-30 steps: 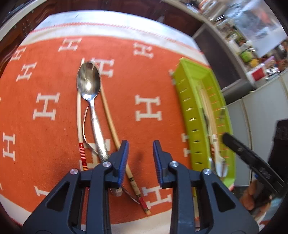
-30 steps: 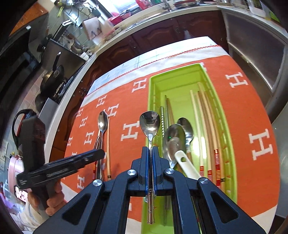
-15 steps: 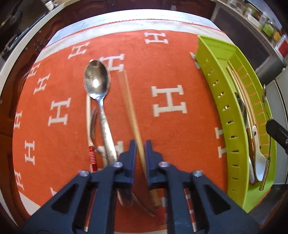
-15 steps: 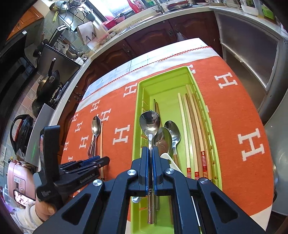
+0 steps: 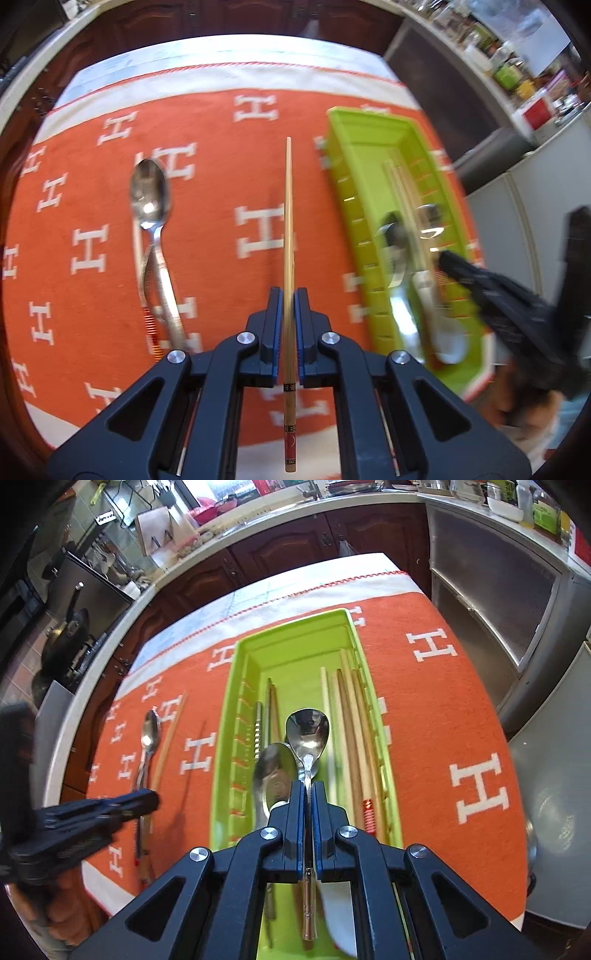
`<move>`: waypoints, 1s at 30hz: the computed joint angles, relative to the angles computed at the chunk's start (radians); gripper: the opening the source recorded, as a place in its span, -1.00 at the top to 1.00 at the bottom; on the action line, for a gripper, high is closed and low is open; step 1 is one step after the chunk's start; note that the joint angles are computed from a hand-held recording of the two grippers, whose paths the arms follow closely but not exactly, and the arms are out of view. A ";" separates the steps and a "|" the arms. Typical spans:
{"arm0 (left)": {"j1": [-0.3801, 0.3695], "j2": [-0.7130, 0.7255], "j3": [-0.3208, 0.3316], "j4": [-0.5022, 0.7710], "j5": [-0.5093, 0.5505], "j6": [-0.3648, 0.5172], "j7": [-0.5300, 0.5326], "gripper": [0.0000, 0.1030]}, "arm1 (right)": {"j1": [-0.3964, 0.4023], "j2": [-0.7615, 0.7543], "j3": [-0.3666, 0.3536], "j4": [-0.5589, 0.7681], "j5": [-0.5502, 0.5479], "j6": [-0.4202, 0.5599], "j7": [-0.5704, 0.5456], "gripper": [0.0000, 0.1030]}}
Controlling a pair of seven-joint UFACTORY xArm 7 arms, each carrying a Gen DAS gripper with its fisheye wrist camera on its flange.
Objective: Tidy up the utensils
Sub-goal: 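Lower the small spoon and wooden chopstick into the lime-green tray and open both tools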
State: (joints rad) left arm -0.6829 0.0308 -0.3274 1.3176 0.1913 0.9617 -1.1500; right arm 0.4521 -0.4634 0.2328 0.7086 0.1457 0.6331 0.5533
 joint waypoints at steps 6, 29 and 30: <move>0.003 0.062 0.009 0.108 -0.110 -0.070 0.053 0.93 | -0.042 0.027 0.006 0.020 -0.046 -0.037 0.025 0.25; -0.062 0.197 0.071 0.243 -0.079 -0.031 0.103 0.91 | -0.037 -0.160 0.023 -0.026 -0.058 0.068 0.109 0.23; -0.064 0.179 0.070 0.232 -0.060 -0.016 0.101 0.91 | -0.033 -0.157 0.025 -0.021 -0.057 0.068 0.106 0.23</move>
